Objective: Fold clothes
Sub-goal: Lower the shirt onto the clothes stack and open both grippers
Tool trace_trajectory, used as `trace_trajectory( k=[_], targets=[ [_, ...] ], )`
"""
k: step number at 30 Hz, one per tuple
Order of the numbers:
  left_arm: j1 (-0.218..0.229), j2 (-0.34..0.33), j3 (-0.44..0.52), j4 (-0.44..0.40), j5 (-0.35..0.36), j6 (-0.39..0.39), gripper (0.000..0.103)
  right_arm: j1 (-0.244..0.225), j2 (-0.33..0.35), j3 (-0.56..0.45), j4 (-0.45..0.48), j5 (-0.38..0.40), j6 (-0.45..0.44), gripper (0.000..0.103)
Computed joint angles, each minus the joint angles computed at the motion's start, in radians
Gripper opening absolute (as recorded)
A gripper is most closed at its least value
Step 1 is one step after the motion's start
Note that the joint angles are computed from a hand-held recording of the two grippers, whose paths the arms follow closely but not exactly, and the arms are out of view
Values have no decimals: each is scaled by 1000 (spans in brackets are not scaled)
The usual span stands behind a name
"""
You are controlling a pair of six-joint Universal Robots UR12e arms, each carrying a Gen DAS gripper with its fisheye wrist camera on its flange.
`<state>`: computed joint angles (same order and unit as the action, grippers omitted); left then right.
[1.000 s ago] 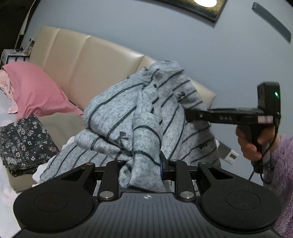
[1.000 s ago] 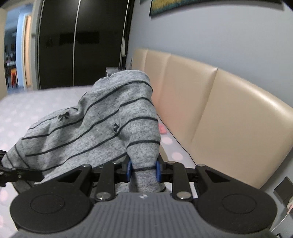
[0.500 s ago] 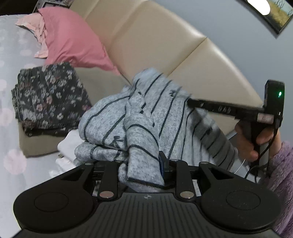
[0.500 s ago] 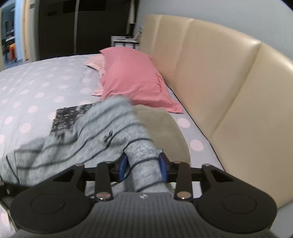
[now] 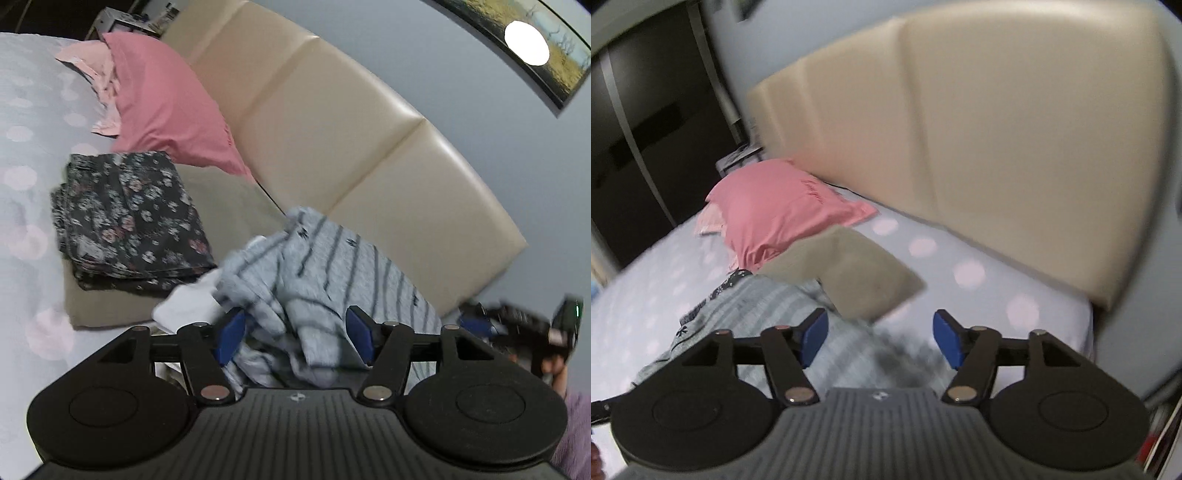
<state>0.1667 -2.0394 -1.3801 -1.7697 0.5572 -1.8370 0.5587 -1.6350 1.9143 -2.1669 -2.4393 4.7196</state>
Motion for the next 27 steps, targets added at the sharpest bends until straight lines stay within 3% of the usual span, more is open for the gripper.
trace_trajectory(
  k=[5, 7, 9, 10, 12, 13, 16, 21, 23, 24, 27],
  targets=[
    [-7, -5, 6, -18, 9, -16, 62, 35, -9, 85, -79, 5, 194, 70],
    [-10, -2, -1, -10, 18, -29, 61, 40, 1, 117, -172, -1, 232, 66],
    [-8, 4, -12, -2, 24, -34, 45, 45, 20, 143, -289, -24, 248, 52],
    [-5, 10, -17, 3, 25, -34, 27, 44, 34, 138, -306, -37, 254, 36],
    [-3, 16, -25, 32, 25, -42, 15, 56, 47, 105, -234, -80, 254, 12],
    [-2, 18, -26, 40, 18, -31, 12, 66, 52, 77, -148, -112, 272, 10],
    [-7, 23, -36, 111, 40, -31, 11, 76, 64, 15, 24, -154, 313, 9],
    [-16, 48, -103, 272, 67, -61, 13, 42, 68, -6, 95, -26, 307, 10],
    [-10, 61, -117, 290, 60, -38, 22, 43, 70, -12, 117, -11, 313, 14],
    [-6, 67, -122, 297, 54, -24, 23, 50, 71, -23, 154, -14, 335, 21],
    [9, 87, -142, 331, 27, -3, 36, 85, 72, -57, 265, -46, 408, 23]
  ],
)
